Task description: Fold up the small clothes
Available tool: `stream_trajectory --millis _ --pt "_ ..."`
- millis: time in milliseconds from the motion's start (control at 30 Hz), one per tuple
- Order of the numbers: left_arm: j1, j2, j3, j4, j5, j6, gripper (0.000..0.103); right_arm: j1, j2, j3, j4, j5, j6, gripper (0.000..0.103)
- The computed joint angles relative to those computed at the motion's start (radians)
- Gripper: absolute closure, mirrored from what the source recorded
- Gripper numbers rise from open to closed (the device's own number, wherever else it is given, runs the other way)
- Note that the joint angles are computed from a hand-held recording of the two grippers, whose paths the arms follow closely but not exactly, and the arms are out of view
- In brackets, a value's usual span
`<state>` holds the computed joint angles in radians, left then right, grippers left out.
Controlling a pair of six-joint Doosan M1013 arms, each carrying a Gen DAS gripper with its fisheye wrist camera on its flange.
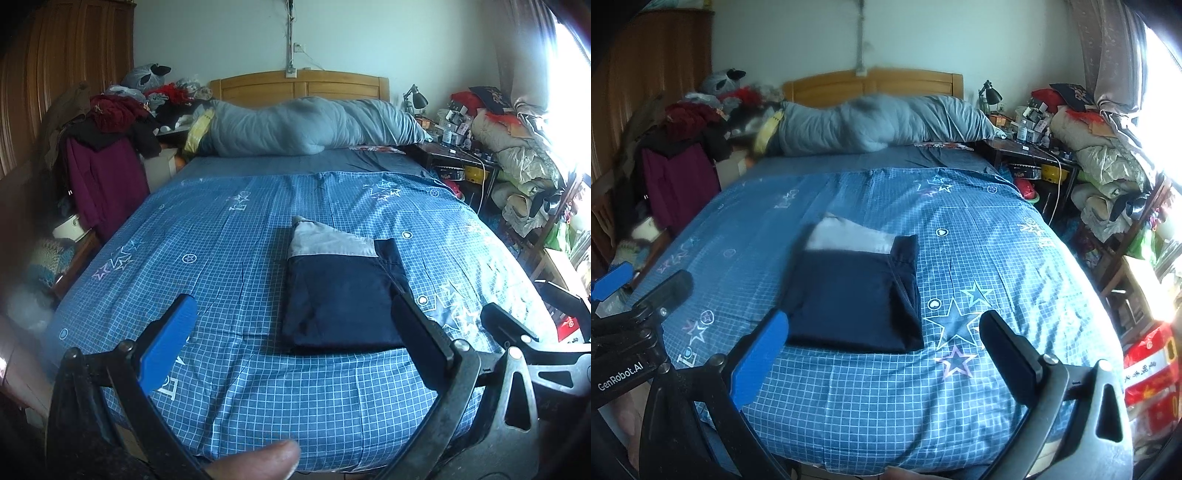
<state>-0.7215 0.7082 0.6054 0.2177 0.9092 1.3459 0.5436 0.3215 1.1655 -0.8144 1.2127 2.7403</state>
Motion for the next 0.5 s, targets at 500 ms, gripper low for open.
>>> stream_trajectory --millis 500 --pt "0.004 0.007 -0.007 0.002 0.012 -0.006 0.000 -0.004 0.007 -0.007 0.012 -0.003 -0.012 0.000"
